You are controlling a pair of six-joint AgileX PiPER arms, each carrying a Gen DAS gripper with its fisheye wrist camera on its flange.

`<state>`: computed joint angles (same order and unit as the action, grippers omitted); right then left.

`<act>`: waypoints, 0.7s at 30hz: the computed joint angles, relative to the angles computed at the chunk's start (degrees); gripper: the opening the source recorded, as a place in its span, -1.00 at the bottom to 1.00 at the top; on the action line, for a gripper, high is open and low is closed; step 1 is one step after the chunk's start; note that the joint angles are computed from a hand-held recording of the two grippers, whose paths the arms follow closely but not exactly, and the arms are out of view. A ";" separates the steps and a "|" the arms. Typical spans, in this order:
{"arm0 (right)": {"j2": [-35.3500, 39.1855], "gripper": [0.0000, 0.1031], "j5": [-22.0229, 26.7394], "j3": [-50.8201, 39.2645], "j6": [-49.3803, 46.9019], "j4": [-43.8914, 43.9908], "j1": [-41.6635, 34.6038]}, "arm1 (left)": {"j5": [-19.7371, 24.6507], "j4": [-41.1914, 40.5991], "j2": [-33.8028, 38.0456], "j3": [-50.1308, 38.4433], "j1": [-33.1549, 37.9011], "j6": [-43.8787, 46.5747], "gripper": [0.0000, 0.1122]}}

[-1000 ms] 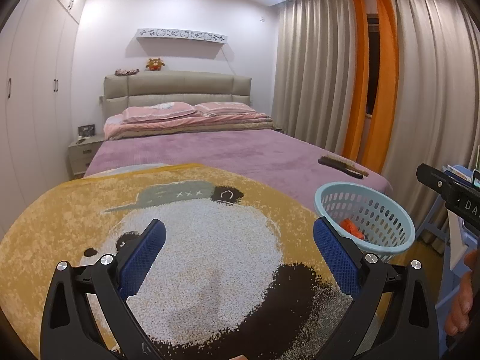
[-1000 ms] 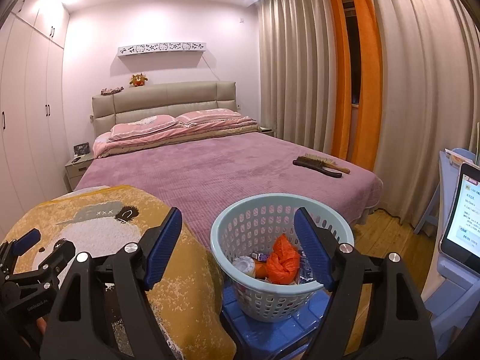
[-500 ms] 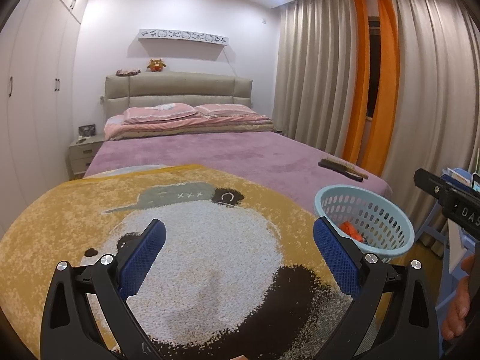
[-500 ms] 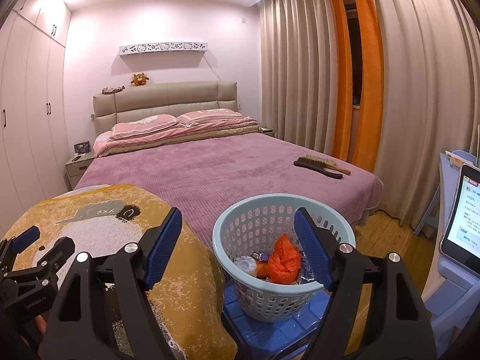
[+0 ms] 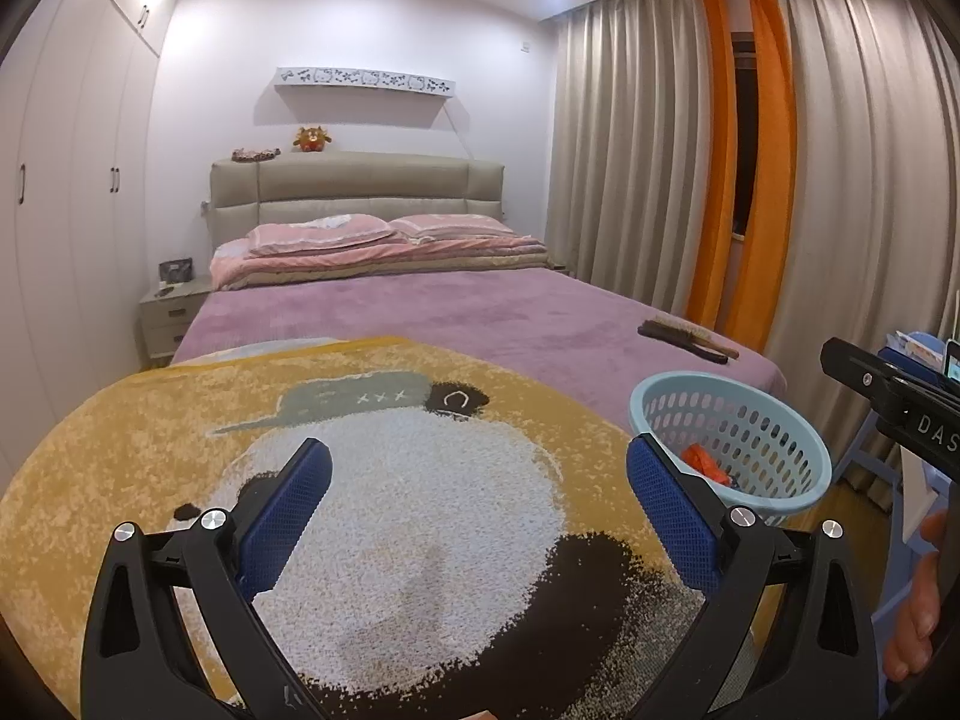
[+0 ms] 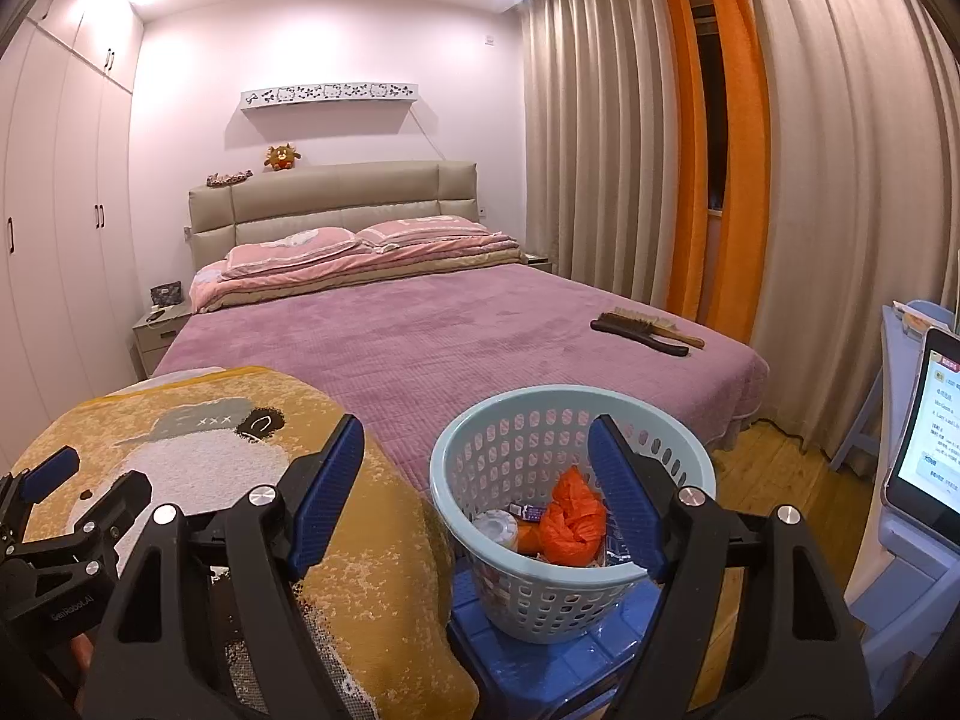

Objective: Collect trash

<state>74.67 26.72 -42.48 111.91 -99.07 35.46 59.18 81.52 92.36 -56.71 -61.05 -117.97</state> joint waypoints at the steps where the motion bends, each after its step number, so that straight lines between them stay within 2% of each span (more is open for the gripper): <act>1: 0.05 0.42 0.08 -0.01 -0.02 0.07 0.08 | 0.01 -0.06 0.04 -0.04 -0.02 0.00 0.70; 21: 0.90 0.42 -1.23 -0.58 -0.25 0.30 -0.72 | -0.02 0.03 0.13 -0.10 0.00 0.04 0.70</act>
<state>75.58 25.49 -43.07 111.67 -98.77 34.75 59.17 81.54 92.49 -56.82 -61.05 -117.92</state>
